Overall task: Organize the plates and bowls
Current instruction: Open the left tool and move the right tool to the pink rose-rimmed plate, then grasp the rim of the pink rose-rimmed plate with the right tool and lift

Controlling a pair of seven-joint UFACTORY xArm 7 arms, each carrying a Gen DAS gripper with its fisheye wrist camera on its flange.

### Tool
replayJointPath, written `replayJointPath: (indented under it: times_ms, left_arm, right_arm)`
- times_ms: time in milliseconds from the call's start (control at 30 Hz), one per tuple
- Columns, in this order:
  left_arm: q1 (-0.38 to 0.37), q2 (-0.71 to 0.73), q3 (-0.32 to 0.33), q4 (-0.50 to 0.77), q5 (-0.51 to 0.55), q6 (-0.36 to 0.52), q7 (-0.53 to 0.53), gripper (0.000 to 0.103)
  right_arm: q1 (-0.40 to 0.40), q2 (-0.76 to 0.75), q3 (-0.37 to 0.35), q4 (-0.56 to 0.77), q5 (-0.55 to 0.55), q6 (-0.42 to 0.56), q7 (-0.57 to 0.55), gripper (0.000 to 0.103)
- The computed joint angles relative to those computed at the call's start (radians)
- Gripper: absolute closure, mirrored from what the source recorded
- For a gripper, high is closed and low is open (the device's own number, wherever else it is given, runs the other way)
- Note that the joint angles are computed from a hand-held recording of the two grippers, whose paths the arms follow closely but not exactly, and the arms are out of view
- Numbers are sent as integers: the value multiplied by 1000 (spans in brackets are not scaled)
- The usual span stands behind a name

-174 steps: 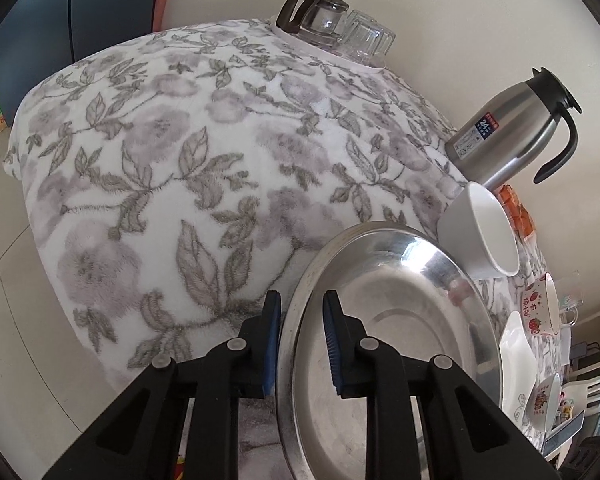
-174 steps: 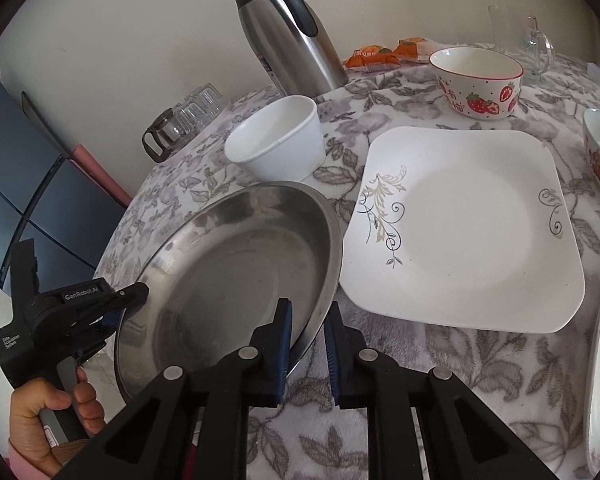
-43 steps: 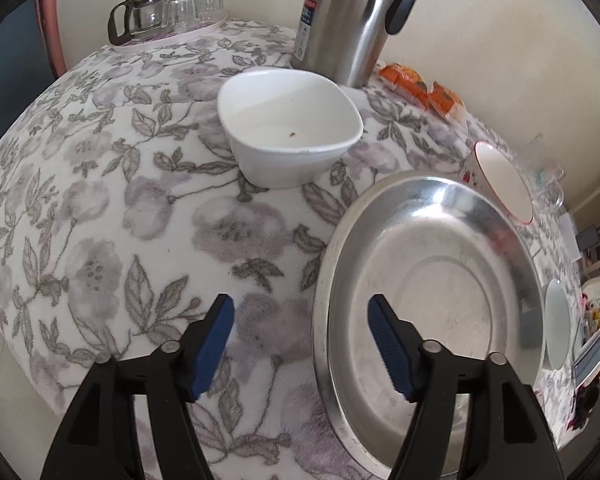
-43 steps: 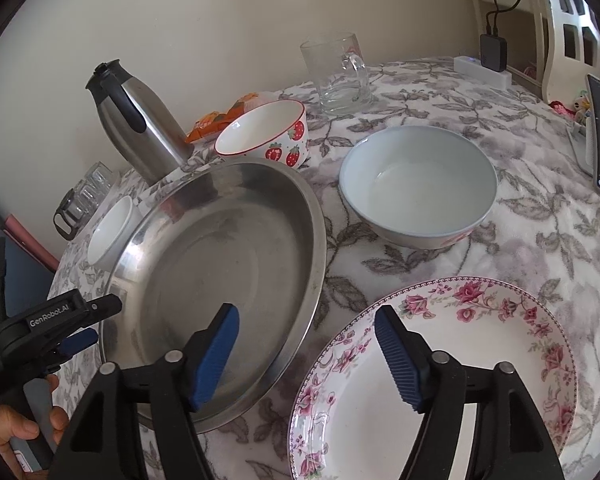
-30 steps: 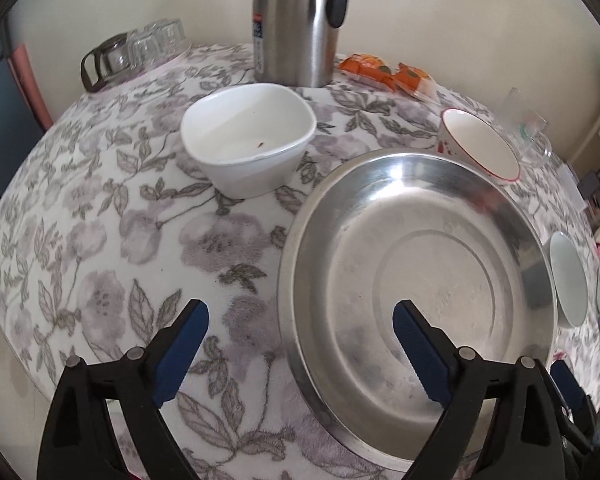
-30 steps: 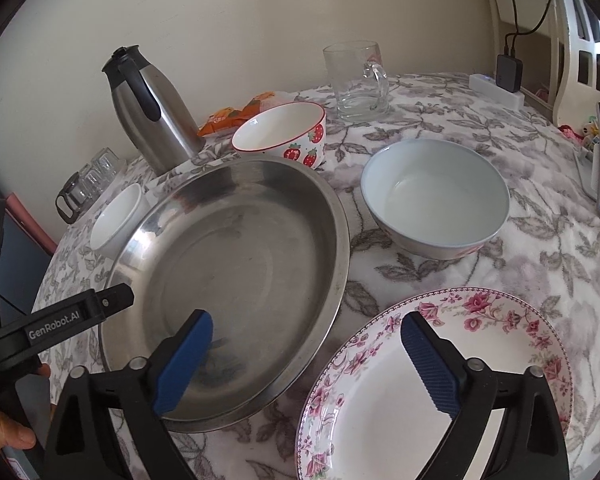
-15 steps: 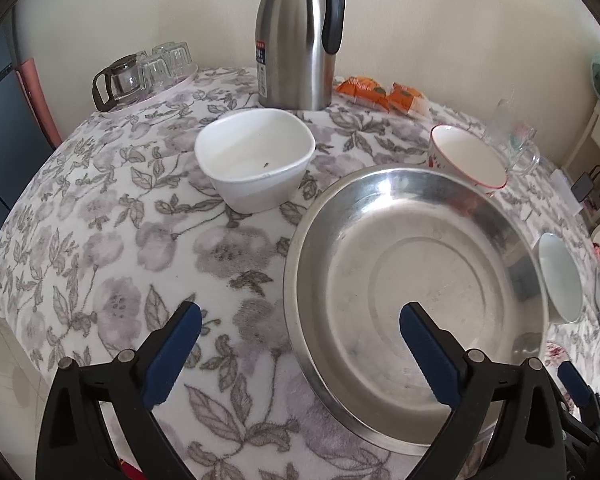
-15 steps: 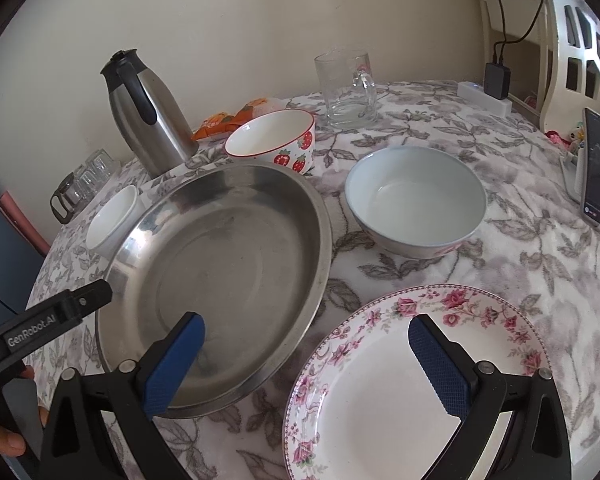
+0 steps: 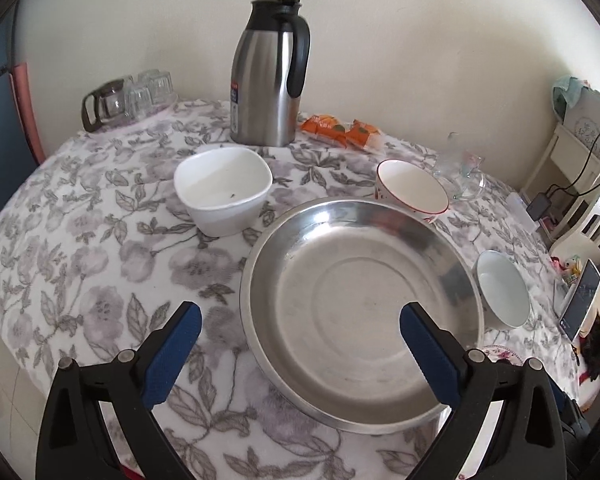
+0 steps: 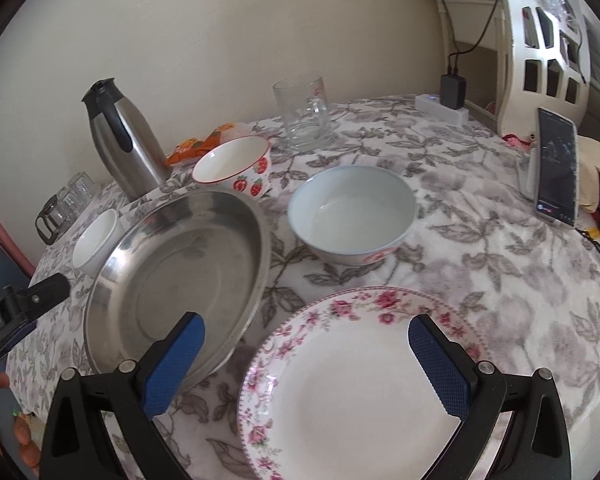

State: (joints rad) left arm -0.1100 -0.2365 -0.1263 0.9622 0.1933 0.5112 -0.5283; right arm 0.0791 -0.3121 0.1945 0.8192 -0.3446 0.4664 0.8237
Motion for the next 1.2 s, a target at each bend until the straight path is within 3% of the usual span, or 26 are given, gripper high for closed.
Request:
replayJointPath:
  times_ms: [67,400,533,767,967,1100,1200]
  left_arm:
    - [4,-25,-16,-19,29,-23,-29,4]
    - [-86,-65,-44,-43,-54,-51,49,4]
    - [-63,-71,-113,-32,47,-14,-32,4]
    - [-179,-34,-63,-14,-115,73,106,4]
    - [-231,1,-48,-1,-241,146,191,4]
    - [-231,22,-59,10,-238,183,189,5]
    - [-233,33,-52,14,-263,201,199,16]
  right_arm:
    - [-8,-25,-6,-16,-3,3,2,0]
    - [-110,-169,14,-101,-58,20,52,0]
    - [-163,-233,24,-143,-76,18,85,0]
    - [-136,-261,-67,-177,57,84,16,2]
    - [-77,-245,-136,-205,212,90,-107,24]
    - [-55,-218,-158,-203,289,105,-170,45]
    - [-45,-205,-173,-206,341,109,-205,52]
